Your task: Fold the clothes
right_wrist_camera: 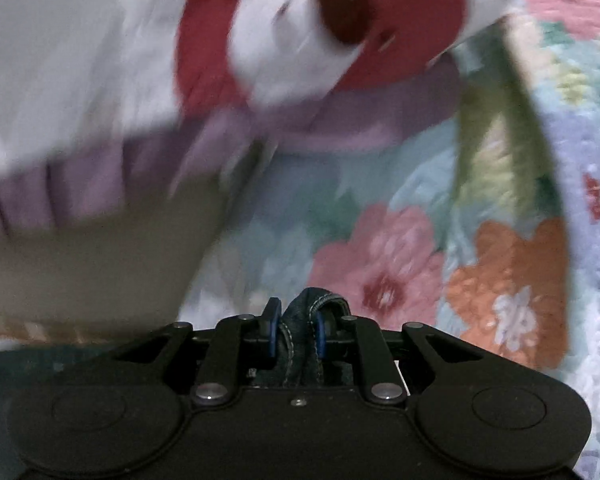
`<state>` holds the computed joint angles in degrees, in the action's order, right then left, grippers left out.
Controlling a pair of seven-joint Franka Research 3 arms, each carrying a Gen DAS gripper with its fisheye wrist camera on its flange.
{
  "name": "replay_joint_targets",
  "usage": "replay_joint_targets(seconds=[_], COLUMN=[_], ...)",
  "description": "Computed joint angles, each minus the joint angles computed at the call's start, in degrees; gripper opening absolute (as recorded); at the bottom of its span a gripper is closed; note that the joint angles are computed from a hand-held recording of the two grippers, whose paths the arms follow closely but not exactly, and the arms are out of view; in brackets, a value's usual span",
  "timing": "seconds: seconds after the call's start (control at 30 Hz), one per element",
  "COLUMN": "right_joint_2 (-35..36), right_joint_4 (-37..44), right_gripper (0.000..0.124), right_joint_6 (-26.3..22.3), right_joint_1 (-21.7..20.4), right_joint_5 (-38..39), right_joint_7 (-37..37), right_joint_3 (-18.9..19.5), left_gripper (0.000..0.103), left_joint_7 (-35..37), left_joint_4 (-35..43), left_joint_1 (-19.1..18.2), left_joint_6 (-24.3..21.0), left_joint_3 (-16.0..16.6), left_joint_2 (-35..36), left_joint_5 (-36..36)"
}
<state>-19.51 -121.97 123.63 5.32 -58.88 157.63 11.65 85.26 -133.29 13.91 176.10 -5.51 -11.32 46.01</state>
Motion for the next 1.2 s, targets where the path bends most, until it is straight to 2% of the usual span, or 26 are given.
replay_joint_targets(seconds=[0.03, 0.07, 0.1, 0.13, 0.17, 0.27, 0.3, 0.33, 0.37, 0.43, 0.47, 0.5, 0.53, 0.6, 0.7, 0.73, 0.87, 0.9, 1.0, 1.03, 1.07, 1.1, 1.13, 1.17, 1.2], right_joint_2=[0.7, 1.5, 1.3, 0.5, 0.0, 1.4, 2.0, 2.4, 2.8, 2.6, 2.3, 2.0, 2.0, 1.5, 0.3, -0.6, -3.9, -4.7, -7.2, -8.0, -8.8, -9.1, -9.3, -9.4, -9.3], right_joint_4=[0.4, 0.8, 0.5, -0.3, -0.4, 2.6, 3.4, 3.9, 4.3, 3.5, 2.8, 2.1, 1.5, 0.7, -0.4, -1.2, -5.0, -6.0, -9.1, -10.2, -11.1, -11.8, -12.2, -12.5, -12.7], right_gripper=[0.019, 0.019, 0.020, 0.020, 0.020, 0.021, 0.021, 0.021, 0.021, 0.022, 0.024, 0.035, 0.042, 0.048, 0.052, 0.052, 0.054, 0.054, 0.055, 0.055, 0.056, 0.060, 0.062, 0.062, 0.062], right_joint_6=[-0.6, -1.2, -0.7, 0.6, 1.6, 1.7, 0.9, 0.1, -0.7, -2.5, -3.0, -3.7, -4.5, -7.0, -9.5, -8.9, -5.8, -5.0, -2.6, -2.1, -1.5, -1.2, -1.0, -1.0, -0.8], right_joint_1=[0.3, 0.5, 0.7, 0.7, 0.7, 1.2, 1.2, 1.3, 1.4, 1.6, 1.8, 1.6, 1.4, 0.9, 0.9, 0.9, 0.2, -0.2, -1.5, -1.8, -2.2, -2.4, -2.5, -2.7, -2.9], right_joint_5=[1.2, 2.3, 1.3, -1.4, -2.8, 1.6, 3.0, 4.4, 5.9, 7.5, 8.2, 8.3, 8.1, 6.6, 6.4, 7.4, 12.1, 13.8, 19.0, 20.7, 22.2, 23.6, 25.0, 25.9, 26.2], right_joint_7=[-1.9, -3.8, -4.6, -4.7, -5.7, -12.4, -14.5, -15.7, -16.3, -15.9, -15.6, -15.0, -14.2, -11.6, -8.8, -8.2, -3.7, -2.1, 2.2, 3.0, 3.4, 2.9, 1.9, 0.7, -0.5], right_joint_3=[-0.2, -0.5, -0.4, -0.1, -0.1, -1.4, -1.5, -1.6, -1.6, -1.3, -1.3, -1.2, -1.1, -0.3, -0.4, -1.1, -2.1, -2.3, -2.5, -2.5, -2.5, -2.5, -2.5, -2.4, -2.1], left_gripper=[0.032, 0.029, 0.029, 0.029, 0.029, 0.031, 0.033, 0.035, 0.036, 0.046, 0.049, 0.050, 0.052, 0.056, 0.061, 0.064, 0.064, 0.064, 0.065, 0.074, 0.076, 0.076, 0.076, 0.076, 0.076], left_joint_7=[-2.5, -2.6, 0.7, 1.5, -0.3, -4.5, -4.7, -2.0, 2.5, 8.6, 10.1, 11.4, 12.4, 12.1, 13.0, 13.9, 14.5, 15.4, 18.7, 19.9, 22.4, 22.5, 23.6, 25.1, 29.5], left_joint_4=[-0.1, -0.1, -0.3, -0.2, 0.0, -0.1, -0.7, -1.7, -3.3, -5.9, -7.0, -8.0, -8.8, -10.6, -13.0, -13.3, -11.4, -10.3, -5.8, -4.3, -2.5, -2.0, -2.6, -2.9, -3.0], left_joint_1=[1.9, 1.8, -0.2, -0.2, 1.8, 6.2, 5.6, 3.0, -1.5, -6.9, -7.5, -7.5, -7.2, -4.5, -2.4, -2.5, -2.4, -3.4, -4.1, -4.1, -2.2, 0.9, 2.3, 1.7, -0.9], left_joint_6=[0.7, -0.1, -1.3, -1.8, -1.9, -2.9, -4.0, -4.6, -5.2, -7.6, -9.3, -11.0, -13.0, -15.6, -15.0, -14.6, -10.2, -8.6, -8.5, -8.7, -10.8, -10.1, -6.6, -4.8, -4.1], left_joint_3=[-0.2, 0.9, 3.4, 4.3, 3.9, 3.1, 4.5, 7.6, 12.4, 18.2, 19.1, 19.5, 19.4, 17.5, 16.2, 16.4, 15.7, 16.6, 16.4, 16.2, 14.1, 11.2, 10.4, 11.1, 13.3], left_joint_2=[0.0, -0.4, -1.0, -1.6, -2.2, -4.6, -5.7, -7.2, -9.1, -13.0, -14.6, -16.0, -17.3, -19.0, -20.0, -19.7, -15.7, -14.3, -10.5, -9.3, -7.5, -6.1, -5.1, -4.3, -3.8], left_joint_5=[2.2, 0.4, -4.8, -6.8, -5.6, -4.6, -7.0, -12.3, -19.5, -28.5, -30.4, -31.8, -32.8, -33.5, -34.9, -35.5, -37.5, -38.7, -39.0, -39.0, -35.7, -29.0, -24.3, -23.7, -27.2])
